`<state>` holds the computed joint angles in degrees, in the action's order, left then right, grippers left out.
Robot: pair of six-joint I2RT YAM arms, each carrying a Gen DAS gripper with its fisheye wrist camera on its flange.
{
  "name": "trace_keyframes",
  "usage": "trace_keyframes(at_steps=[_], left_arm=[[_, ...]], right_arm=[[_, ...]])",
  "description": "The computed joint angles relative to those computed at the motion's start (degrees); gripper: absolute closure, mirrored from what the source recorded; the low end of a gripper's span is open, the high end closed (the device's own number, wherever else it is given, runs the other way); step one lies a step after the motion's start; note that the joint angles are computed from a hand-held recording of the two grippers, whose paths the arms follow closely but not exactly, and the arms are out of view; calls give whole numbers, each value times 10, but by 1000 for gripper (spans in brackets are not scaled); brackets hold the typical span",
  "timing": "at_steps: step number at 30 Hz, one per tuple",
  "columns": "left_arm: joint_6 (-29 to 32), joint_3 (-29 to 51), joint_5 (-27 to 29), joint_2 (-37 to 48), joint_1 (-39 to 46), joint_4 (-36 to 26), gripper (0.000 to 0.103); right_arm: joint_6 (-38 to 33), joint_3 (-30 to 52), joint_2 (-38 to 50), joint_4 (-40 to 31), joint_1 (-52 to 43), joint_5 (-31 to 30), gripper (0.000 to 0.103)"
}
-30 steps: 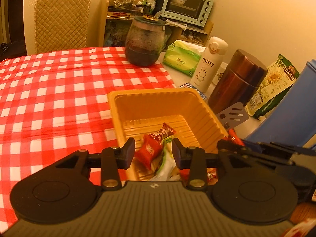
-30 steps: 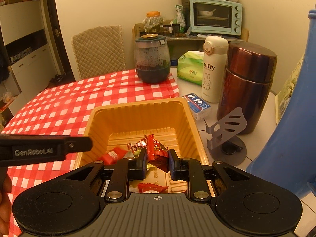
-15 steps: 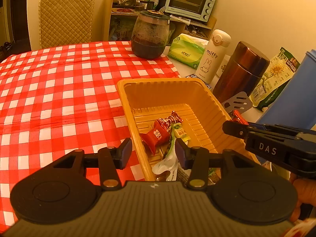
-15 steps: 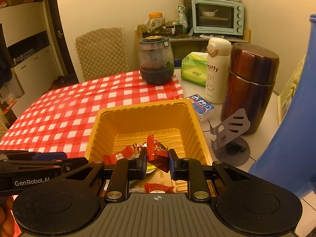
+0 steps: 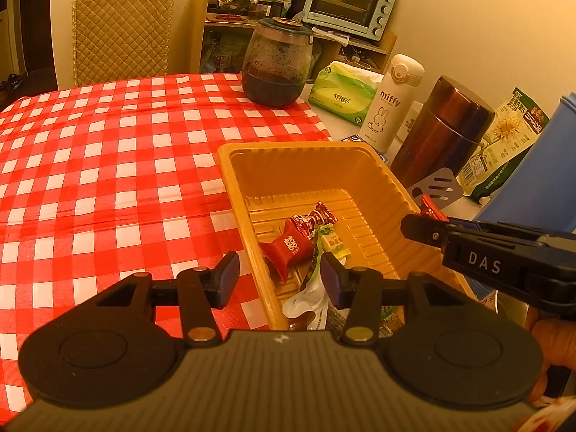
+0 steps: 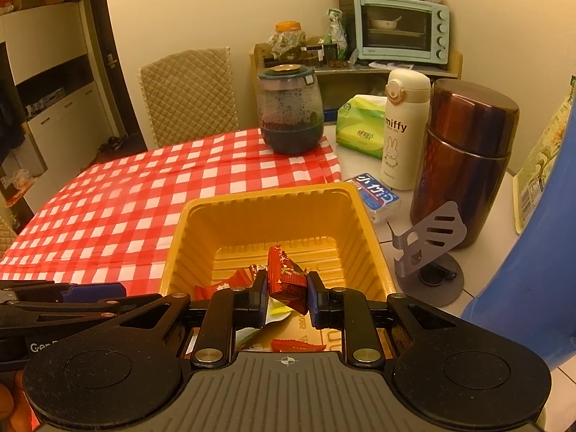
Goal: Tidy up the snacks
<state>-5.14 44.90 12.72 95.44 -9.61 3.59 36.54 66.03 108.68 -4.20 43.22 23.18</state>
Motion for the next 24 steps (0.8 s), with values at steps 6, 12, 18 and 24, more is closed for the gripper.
trace_keyframes(at_steps=[6,12,18,24], left_arm=[[-6,-13,11,-2,9,20,42],[0,-25,1,-10,12,26,29],[-2,-46,-9,-27,15,35,17],[2,-66,-14,-60,17,27,6]], right_arm=[[-7,-16,5,59,-11,-39,79],[37,-55,-17,95,-20,-37,46],[53,-62,-41,61,-14,-15,45],[63,-58,-61,18,1,3,41]])
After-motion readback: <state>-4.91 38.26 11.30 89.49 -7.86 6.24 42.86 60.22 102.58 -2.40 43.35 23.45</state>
